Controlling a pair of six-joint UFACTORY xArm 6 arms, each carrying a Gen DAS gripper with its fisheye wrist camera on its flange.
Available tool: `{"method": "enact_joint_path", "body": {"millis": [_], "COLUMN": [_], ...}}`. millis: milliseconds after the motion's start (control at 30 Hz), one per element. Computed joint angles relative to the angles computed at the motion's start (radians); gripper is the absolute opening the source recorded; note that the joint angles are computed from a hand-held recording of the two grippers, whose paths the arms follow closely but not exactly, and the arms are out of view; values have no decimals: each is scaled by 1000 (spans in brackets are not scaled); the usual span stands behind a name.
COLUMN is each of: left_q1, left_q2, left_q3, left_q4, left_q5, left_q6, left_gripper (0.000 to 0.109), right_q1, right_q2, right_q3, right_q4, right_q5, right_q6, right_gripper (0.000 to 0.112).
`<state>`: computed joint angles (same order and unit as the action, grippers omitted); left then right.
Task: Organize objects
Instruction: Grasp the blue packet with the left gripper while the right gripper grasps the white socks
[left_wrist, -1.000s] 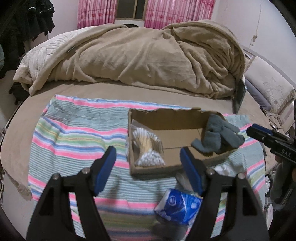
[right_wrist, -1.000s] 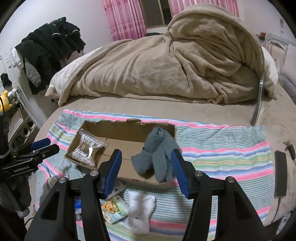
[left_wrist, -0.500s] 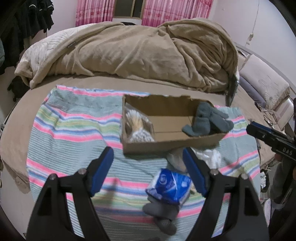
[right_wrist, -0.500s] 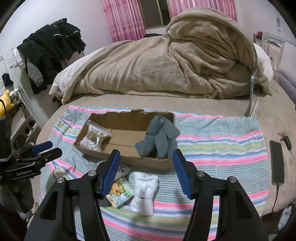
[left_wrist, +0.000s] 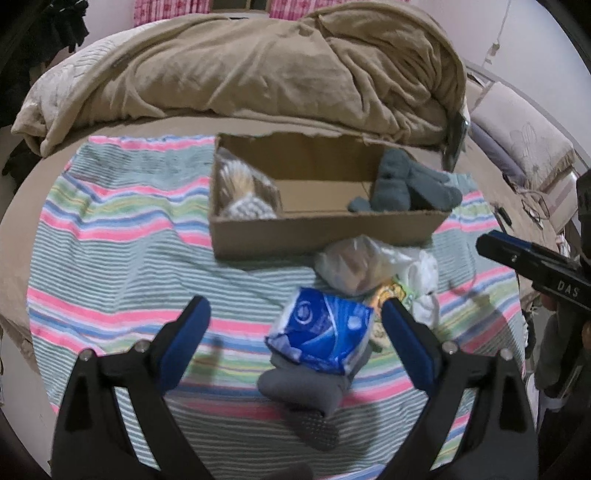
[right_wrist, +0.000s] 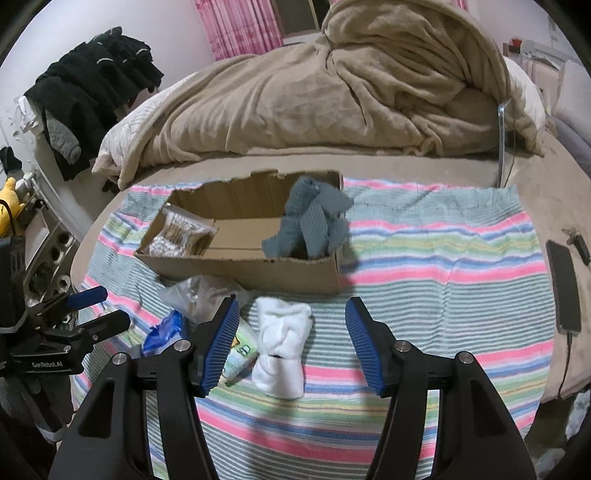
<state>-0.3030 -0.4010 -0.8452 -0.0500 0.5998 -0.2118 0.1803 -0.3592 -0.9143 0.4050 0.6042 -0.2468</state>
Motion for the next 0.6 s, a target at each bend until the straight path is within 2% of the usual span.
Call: {"method": "enact_joint_path", "body": {"millis": [600], "left_q1": [-27], "left_q2": [98], "left_q3": [-22], "left_q4": [1], "left_q5": [34], "left_q6": [25], "left_gripper": [95], "right_q1": [11], "right_q2": [97], "right_q3": [2], "right_q4": [38], "right_q5": [19], "right_q6": [-16], "right_gripper": [64]}}
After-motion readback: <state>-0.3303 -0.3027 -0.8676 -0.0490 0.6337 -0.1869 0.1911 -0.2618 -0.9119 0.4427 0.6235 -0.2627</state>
